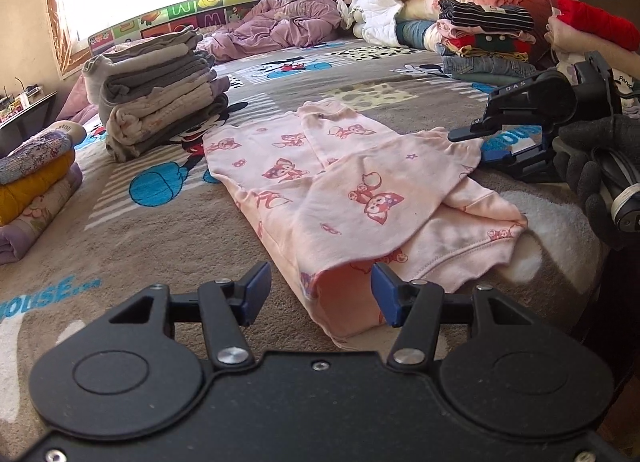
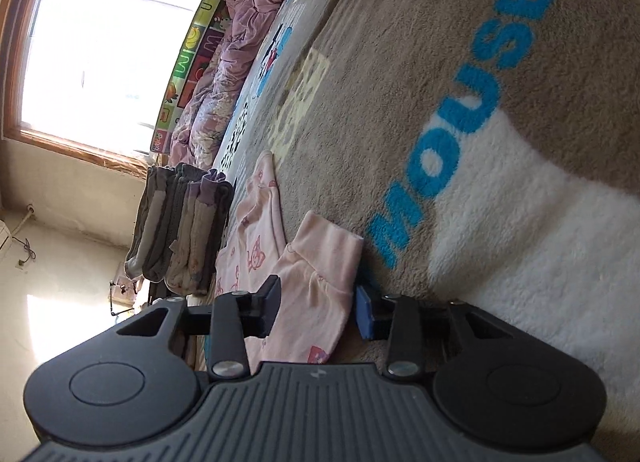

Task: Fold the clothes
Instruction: 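Grasp the hem with the left gripper while the right gripper lifts the side edge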

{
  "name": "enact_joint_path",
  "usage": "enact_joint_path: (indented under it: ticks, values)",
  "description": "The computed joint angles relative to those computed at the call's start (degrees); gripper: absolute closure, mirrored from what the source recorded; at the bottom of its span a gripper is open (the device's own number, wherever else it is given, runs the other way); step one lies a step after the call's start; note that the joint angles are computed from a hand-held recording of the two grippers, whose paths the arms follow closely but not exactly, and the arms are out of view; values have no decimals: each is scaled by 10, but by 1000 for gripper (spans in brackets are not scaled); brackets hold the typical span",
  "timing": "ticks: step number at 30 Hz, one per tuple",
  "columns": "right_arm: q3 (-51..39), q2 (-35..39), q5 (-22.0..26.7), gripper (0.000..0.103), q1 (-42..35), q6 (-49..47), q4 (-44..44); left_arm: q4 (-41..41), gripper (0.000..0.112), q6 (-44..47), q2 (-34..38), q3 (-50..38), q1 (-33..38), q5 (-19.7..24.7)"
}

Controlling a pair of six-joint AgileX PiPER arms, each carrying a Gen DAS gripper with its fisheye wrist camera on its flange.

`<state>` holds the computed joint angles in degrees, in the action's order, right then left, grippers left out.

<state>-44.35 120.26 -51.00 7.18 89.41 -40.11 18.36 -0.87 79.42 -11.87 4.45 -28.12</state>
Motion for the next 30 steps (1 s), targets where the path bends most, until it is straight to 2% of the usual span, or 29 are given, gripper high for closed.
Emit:
enact_joint_path:
  ticks: [2,5,7,9,10,13,15,16,17,25,30]
  values:
    - [-3,16,-14,82,-1,-4,12,6,57,-5,3,-1,3,-2]
    - [-3,29,-35,94,2,-35,26,-1,57,2,10,-1,1,-8]
    - [5,28,-57,93,2,-53,36,-6,57,6,13,0,0,-15]
    - [20,17,-77,93,2,-71,53,-33,67,29,19,2,-8,-23]
    - [25,8,-86,93,0,-79,55,-53,76,45,22,2,-15,-26]
    - [33,-25,-101,94,-15,-88,43,-126,81,103,36,0,-44,-33]
    - [34,-43,-107,94,-27,-84,31,-153,88,124,38,0,-57,-33]
    - [33,-50,-111,94,-34,-79,22,-162,100,129,37,0,-63,-34]
    - [32,-57,-116,94,-40,-74,14,-168,107,133,34,0,-69,-35]
    - [6,-94,-110,94,-79,-50,-43,-201,108,140,26,-2,-118,-45]
    - [7,-101,-111,94,-104,-54,-64,-227,108,163,52,-17,-152,-45]
